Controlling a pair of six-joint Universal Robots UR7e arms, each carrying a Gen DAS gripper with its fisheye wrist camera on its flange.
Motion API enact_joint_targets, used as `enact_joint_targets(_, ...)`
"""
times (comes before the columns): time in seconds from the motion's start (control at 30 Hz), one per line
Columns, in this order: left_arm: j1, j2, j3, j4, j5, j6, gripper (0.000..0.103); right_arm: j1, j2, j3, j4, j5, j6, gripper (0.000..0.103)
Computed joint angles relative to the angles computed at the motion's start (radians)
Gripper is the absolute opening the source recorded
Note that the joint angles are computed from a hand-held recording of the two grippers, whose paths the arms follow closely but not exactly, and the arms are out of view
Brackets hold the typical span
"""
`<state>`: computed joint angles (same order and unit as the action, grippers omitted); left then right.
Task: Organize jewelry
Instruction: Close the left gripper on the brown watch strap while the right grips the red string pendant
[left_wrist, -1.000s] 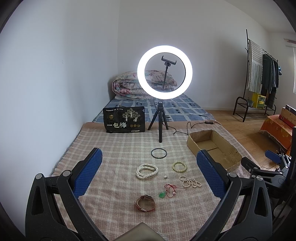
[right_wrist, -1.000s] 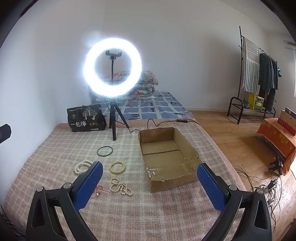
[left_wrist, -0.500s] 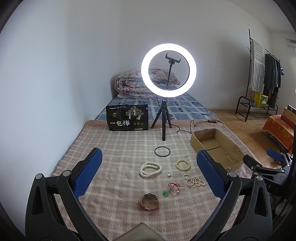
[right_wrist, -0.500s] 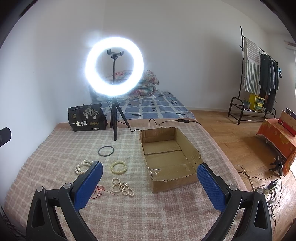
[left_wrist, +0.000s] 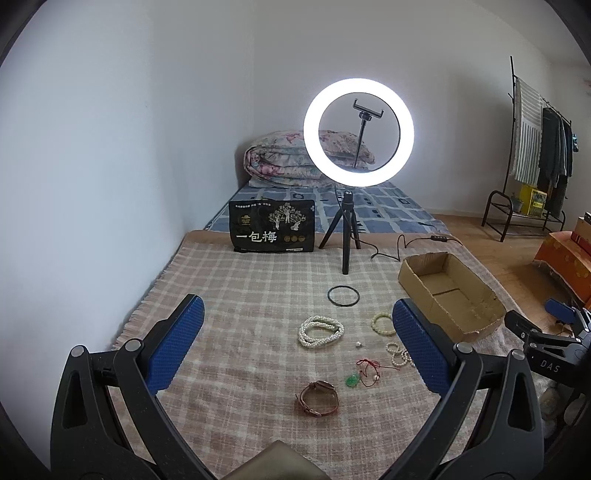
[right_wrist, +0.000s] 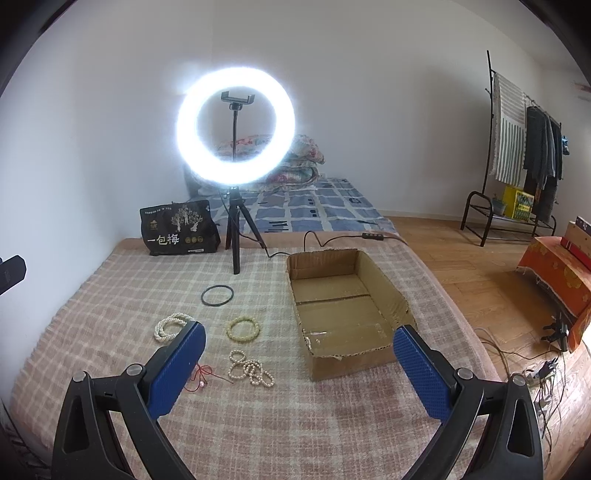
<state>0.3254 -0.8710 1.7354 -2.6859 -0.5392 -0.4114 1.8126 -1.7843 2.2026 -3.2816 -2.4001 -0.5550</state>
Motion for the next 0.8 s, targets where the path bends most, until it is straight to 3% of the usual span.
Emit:
enact_joint_targets(0.17,0.025,-0.028,0.018,0.045,0.003,-0.041,0.103,-0.032,-0.011,0.006,0.022,0.041,0.016,0.103)
enact_joint_targets(0.37,0.055,-0.058,0.047,0.099,-0.020,-0.073,0.103,-0.123,-0.045,0.012,0.133,0.205,0.045,0.103)
enact_joint_targets(0.5,0.066,-0.057,0.084,0.066,-0.013,-0.065,0.103,-0.156,-0.026,0.001,0.135,0.268,-0.003,0.103)
enact_joint_targets(0.6,0.083,-0.053,0.109,0.010,-0.051,-0.048,0.103,-0.174,-0.002,-0.008,0.120,0.308,-0.054,0.103)
enact_joint_targets(0.7,0.101,-0.049,0.108,0.054,-0.095,-0.089,0.102,-0.194,0.010,-0.017,0.157,0.349,-0.091,0.100)
enact_joint_targets(0.8,0.119,-0.037,0.094,0.117,-0.152,-0.123,0.092,-0.208,0.028,-0.022,0.201,0.367,-0.120,0.093)
